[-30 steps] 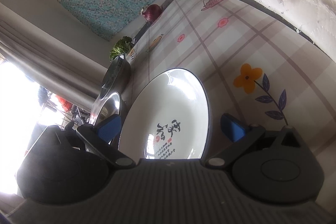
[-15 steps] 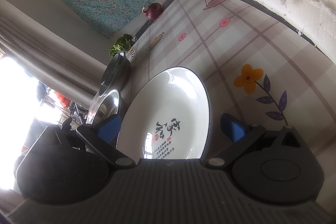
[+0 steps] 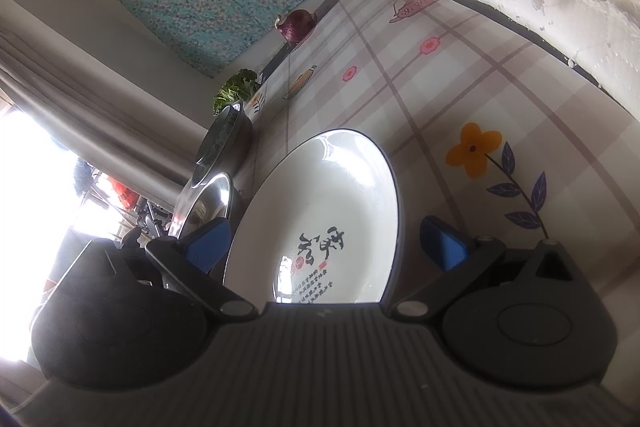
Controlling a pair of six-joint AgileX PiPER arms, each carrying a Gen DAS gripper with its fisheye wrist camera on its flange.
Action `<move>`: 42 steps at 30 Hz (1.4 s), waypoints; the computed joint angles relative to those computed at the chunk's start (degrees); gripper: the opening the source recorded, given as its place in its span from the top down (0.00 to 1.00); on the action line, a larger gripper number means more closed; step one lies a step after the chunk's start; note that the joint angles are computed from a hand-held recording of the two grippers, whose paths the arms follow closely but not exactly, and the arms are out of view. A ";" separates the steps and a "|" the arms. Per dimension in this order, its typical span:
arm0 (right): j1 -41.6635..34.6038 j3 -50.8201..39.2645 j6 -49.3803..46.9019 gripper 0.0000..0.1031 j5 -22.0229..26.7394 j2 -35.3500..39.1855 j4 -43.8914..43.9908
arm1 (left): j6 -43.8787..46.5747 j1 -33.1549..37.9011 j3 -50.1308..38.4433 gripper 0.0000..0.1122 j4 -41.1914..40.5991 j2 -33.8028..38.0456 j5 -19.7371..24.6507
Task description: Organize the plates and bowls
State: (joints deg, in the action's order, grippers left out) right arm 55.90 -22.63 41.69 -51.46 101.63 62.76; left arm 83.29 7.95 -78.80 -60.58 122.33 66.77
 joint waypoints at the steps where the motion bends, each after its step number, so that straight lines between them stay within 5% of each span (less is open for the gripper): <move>1: 0.01 -0.12 -0.26 0.01 0.06 0.01 0.21 | 2.42 0.24 1.18 0.08 -1.23 -0.20 -0.44; 11: -0.46 -0.39 -1.01 0.01 0.69 -0.21 0.47 | 25.20 0.46 13.70 0.09 -11.16 -4.45 -7.05; 23: 0.35 -1.63 -3.95 0.03 0.60 0.29 3.24 | 18.40 -0.71 12.61 0.40 -8.18 -6.06 -9.60; 26: 1.34 -3.18 -11.17 0.16 1.89 -0.38 9.71 | 15.62 -1.10 11.85 0.47 -7.42 -6.19 -10.62; 31: 3.02 -6.07 -26.25 0.50 2.84 -0.87 23.02 | 11.42 -1.28 10.45 0.63 -5.98 -6.07 -11.77; 40: 3.27 -7.47 -31.74 0.87 4.03 0.17 26.55 | 4.69 -1.02 6.61 0.78 -2.14 -4.77 -10.63; 42: 3.43 -8.54 -33.96 0.87 4.13 0.58 27.68 | 4.26 -0.95 6.41 0.78 -1.39 -4.90 -10.27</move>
State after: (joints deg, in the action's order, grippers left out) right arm 59.33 -31.17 7.72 -47.33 102.21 90.44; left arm 87.55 7.00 -72.39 -61.96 117.43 56.50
